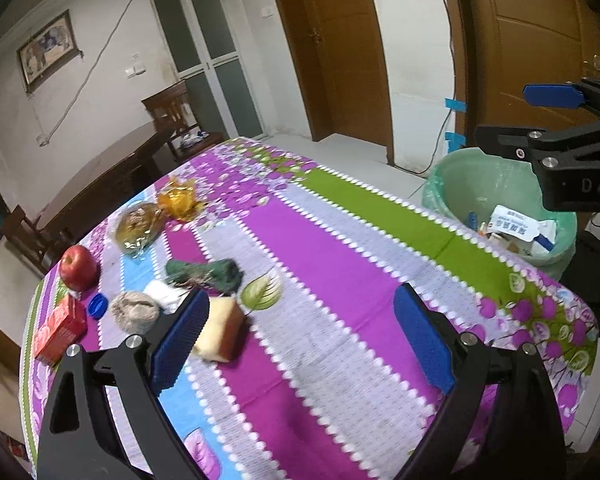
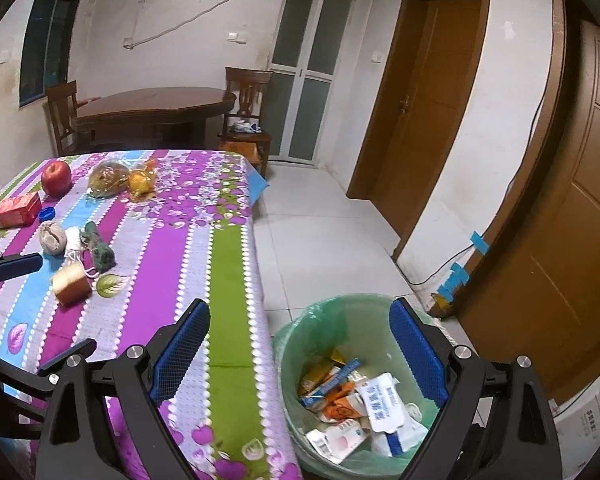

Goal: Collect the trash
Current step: 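Move both open tools back toward the table, then grasp the beige knitted ball with left tool while right tool grasps the yellow sponge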

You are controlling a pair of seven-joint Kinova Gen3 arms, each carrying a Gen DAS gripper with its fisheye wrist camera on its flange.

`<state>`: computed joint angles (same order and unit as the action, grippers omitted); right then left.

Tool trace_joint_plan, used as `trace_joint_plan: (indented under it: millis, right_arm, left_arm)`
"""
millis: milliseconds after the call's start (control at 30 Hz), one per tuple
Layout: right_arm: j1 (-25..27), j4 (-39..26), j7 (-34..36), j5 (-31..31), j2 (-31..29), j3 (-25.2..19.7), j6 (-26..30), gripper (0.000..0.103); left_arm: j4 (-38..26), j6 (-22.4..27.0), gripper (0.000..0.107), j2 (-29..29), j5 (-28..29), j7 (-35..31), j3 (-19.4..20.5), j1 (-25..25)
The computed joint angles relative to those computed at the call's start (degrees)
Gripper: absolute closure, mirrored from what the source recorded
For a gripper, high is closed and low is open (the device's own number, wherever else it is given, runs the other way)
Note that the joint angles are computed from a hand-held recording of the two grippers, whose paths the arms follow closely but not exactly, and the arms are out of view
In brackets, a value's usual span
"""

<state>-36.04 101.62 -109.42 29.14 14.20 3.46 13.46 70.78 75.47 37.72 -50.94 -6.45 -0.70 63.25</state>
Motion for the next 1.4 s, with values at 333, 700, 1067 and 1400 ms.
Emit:
trace_joint_plan:
  millis: [333,700,1067,1400]
  right_arm:
    - [1.08,-2.66,5.08,-5.2,2.33,-4.07,0.98,0.012]
    - [2.14,-5.04,14.99,-13.14,5.27,-9.86,2.05,0.012]
    - [4.86,-9.59,29.9,-24.84,10.63,-20.14,8.34,0.012]
    - [-2.59,-20.57,31.57,-31.79,18.87,-18.02,16.32,0.012]
  left_arm:
    - [10.13,0.62,0.016,-6.04,0.04,8.16,1.38,-0.71]
    - [26.4,2.24,0.016,-16.15,3.65,21.83,6.67,-7.11]
    - [36.05,2.83,0.016,-21.58,6.48,32.25,12.41,-12.03]
    - [37.98,0.48,0.016,-22.75,7.14,32.57,13.78,-14.34]
